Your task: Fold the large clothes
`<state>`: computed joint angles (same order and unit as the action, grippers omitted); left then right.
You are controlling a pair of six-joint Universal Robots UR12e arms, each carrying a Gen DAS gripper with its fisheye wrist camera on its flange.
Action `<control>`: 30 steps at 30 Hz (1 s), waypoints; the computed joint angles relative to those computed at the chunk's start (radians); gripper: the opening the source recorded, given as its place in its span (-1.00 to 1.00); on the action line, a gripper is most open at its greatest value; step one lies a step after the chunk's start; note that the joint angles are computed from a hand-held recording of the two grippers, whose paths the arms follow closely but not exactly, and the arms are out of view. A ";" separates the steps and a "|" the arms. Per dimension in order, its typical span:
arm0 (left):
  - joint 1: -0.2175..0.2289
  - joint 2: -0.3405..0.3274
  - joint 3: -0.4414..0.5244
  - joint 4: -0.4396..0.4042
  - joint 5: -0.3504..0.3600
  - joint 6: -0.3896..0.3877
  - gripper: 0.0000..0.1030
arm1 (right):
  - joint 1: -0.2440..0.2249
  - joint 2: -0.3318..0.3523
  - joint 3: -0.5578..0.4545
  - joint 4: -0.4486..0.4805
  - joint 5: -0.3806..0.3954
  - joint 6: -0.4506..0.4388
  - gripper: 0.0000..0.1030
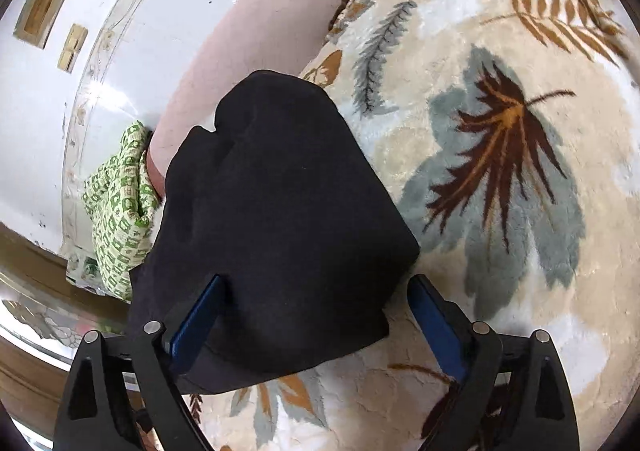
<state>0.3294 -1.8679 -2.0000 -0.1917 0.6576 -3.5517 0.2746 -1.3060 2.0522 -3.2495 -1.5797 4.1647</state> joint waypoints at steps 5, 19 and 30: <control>-0.014 -0.053 0.024 -0.036 -0.123 0.035 0.76 | 0.000 0.035 -0.015 -0.035 0.063 0.066 0.99; -0.085 0.024 0.028 -0.044 0.122 0.090 0.13 | -0.005 0.101 -0.097 -0.067 0.106 -0.006 0.53; -0.118 0.147 -0.028 -0.085 0.287 0.155 0.04 | 0.013 0.044 -0.085 -0.082 0.059 -0.054 0.11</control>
